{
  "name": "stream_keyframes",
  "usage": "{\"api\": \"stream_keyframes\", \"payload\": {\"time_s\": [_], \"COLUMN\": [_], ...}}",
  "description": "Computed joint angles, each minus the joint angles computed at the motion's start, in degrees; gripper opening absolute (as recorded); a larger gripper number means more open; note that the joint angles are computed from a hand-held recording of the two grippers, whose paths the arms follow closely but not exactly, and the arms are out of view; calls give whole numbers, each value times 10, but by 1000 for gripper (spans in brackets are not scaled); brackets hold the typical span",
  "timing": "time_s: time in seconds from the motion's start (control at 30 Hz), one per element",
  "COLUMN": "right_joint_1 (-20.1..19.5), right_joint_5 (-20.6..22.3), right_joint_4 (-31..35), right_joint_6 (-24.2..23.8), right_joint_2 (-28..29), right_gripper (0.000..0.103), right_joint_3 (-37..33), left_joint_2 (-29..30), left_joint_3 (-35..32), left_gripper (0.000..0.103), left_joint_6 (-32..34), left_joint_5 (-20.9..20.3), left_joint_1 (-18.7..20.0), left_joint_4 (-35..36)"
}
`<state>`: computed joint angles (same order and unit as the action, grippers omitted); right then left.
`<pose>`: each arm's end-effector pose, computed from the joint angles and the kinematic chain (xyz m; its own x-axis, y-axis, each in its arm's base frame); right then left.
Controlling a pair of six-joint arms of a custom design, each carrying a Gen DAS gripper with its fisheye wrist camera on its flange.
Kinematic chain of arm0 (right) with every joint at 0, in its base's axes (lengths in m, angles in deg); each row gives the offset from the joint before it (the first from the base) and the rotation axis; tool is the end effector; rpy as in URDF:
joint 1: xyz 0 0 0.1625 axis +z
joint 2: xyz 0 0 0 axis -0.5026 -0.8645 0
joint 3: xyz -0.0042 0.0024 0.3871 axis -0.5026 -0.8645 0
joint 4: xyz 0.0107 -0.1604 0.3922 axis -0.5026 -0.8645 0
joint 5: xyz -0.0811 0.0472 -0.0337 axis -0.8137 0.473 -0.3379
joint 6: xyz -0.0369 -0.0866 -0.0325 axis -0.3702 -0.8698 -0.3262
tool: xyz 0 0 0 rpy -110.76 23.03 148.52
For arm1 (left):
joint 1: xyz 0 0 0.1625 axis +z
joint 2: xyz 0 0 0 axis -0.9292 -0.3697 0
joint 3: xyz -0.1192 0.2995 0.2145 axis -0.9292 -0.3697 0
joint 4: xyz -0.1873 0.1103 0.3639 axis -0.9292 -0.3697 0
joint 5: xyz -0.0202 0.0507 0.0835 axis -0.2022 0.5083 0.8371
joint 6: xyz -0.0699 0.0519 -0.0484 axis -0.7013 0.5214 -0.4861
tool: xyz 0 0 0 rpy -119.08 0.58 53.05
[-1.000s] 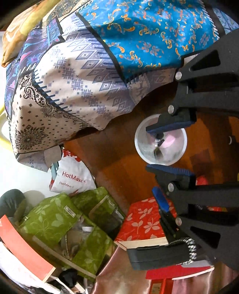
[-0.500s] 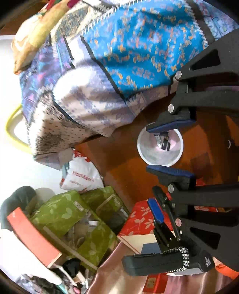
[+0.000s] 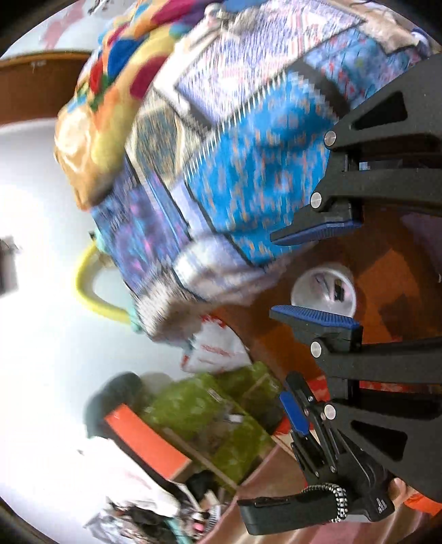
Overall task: Collect trash
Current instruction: 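Return both tools to the bed and grasp the silver pen with the left tool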
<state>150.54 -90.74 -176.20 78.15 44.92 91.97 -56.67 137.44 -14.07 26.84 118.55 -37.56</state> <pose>0.4560 -0.5853 0.1541 -0.7877 -0.4825 0.3829 -0.5971 0.7509 -0.2822 -0.1522 -0.5177 0.4054 -0.8068 -0.1778 -0.5634 0.2507 0.7605 -0.5989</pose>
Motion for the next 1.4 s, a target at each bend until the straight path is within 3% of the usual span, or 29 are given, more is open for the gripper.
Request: {"api": "stream_keyframes", "payload": {"time_s": [0.1,0.2,0.53,0.73,1.03,1.4], "right_joint_1": [-7,-18,-62,-97,-152,-200], "right_joint_5": [-22,-46,-114,-133,-128,-116], "right_joint_4": [-31,-67,-106,-109,-86,-23], "right_joint_6": [1,0,-21,-32,-42,-63], "right_joint_2": [-31,-62,-131,-146,-121,-30], "right_gripper": [39,49,50,50,50,50], "right_joint_3": [26,51,82,76,21,-120], "left_joint_2": [38,80,235,333,467,602], "left_joint_3": [-13,-33,-139,-218,-353,-524], "left_gripper": [44,46,48,48,48,48], "left_joint_6": [31,65,147,192,228,277], "left_joint_5": [-12,-30,-115,-159,-199,-199], "left_joint_1": [-17,-27,-26,-16,12,52], "left_joint_4": [-38,-70,-144,-164,-142,-54]}}
